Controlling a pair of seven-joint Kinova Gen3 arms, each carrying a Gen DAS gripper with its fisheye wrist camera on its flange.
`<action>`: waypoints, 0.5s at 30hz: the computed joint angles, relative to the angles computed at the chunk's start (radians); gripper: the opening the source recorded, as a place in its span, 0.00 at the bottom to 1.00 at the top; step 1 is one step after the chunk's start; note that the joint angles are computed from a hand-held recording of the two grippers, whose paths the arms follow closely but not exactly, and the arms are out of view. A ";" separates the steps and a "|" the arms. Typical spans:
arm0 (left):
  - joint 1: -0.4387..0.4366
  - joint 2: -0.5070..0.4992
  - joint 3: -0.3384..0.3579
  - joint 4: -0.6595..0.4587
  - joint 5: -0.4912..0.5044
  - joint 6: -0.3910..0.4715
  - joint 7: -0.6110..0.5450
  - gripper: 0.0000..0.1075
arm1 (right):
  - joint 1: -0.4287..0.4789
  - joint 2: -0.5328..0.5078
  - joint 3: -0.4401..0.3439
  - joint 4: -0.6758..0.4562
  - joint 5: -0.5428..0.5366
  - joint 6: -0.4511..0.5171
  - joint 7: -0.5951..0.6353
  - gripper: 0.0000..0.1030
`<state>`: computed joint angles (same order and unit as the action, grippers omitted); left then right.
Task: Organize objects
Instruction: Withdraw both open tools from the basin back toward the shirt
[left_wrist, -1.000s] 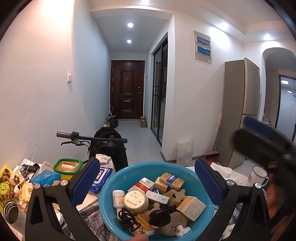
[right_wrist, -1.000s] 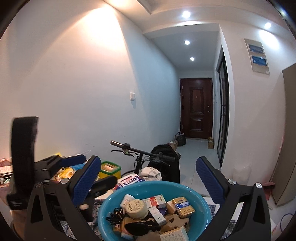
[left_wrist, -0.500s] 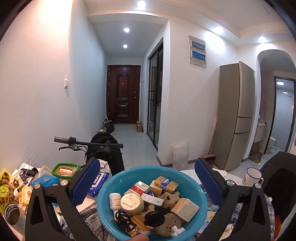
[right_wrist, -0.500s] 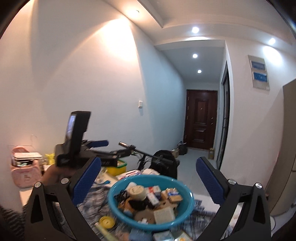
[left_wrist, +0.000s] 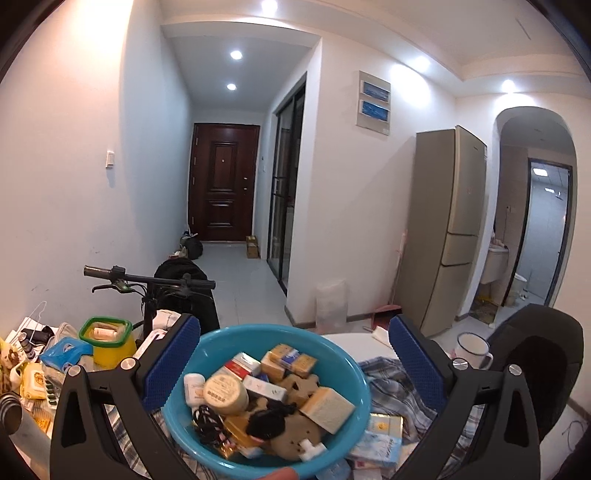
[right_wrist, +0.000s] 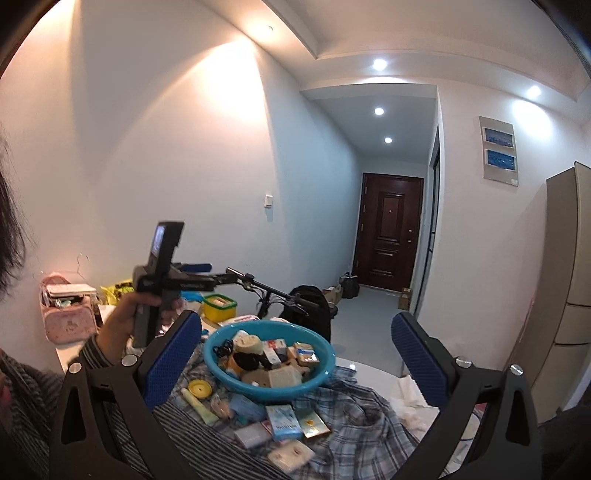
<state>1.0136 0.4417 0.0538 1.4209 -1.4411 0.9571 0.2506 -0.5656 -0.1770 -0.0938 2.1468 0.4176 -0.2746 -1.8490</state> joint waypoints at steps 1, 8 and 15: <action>0.007 0.005 0.005 -0.008 0.009 0.014 -0.019 0.96 | -0.017 0.017 0.025 0.008 0.039 -0.012 -0.032 1.00; 0.110 0.035 0.012 0.021 0.035 0.174 -0.067 0.96 | 0.005 0.280 0.066 -0.013 0.146 -0.080 -0.062 1.00; 0.096 0.096 0.037 0.151 0.019 0.152 0.024 0.96 | 0.199 0.543 -0.081 -0.168 0.332 -0.014 -0.145 1.00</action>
<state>1.1091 0.5379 0.0905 1.5722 -1.4224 1.1095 0.2744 -0.3662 0.3659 -0.1753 1.9786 0.7492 -0.2890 -1.9942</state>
